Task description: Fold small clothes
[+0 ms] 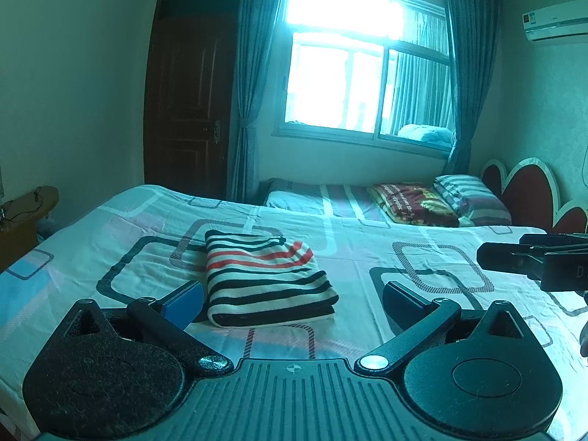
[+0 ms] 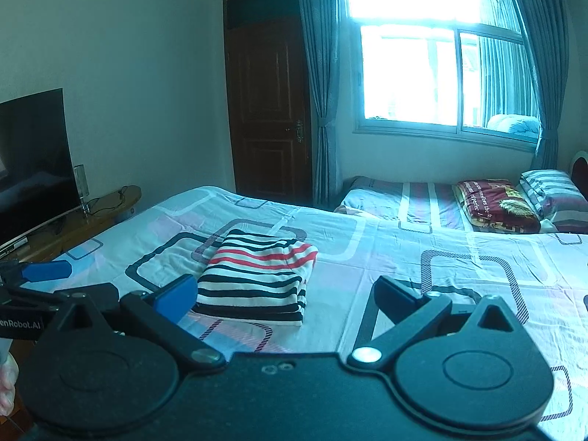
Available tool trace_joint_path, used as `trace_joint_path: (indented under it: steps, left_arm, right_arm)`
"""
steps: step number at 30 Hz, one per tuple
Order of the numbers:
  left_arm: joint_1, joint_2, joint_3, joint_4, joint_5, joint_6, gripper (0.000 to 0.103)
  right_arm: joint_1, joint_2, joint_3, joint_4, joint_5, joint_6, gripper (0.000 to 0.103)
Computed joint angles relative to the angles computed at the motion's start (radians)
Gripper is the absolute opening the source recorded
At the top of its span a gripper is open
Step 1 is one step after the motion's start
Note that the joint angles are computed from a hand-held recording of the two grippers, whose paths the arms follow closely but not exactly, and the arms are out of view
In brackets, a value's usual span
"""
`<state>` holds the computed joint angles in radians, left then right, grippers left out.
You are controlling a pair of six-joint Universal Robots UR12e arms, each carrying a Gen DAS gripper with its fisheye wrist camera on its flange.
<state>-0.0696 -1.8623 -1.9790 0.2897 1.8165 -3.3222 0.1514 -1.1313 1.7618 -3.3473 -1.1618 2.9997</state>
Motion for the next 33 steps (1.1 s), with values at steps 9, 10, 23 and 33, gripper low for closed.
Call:
trace_joint_path:
  steps: [9, 10, 23, 33]
  left_arm:
    - [0.0, 0.003, -0.007, 0.022, 0.001, 0.017, 0.103]
    - [-0.001, 0.004, -0.009, 0.028, 0.003, 0.017, 0.103]
    - [0.011, 0.009, -0.012, 0.02, -0.015, 0.017, 0.103]
    - [0.011, 0.008, -0.009, 0.016, -0.013, 0.02, 0.103]
  right_arm:
    - [0.004, -0.003, 0.001, 0.003, -0.006, -0.013, 0.102]
    - [0.005, -0.003, 0.001, 0.003, -0.006, -0.012, 0.102]
    - [0.014, -0.003, -0.002, 0.013, -0.017, -0.021, 0.102]
    - [0.018, 0.0, -0.009, 0.024, -0.021, -0.024, 0.102]
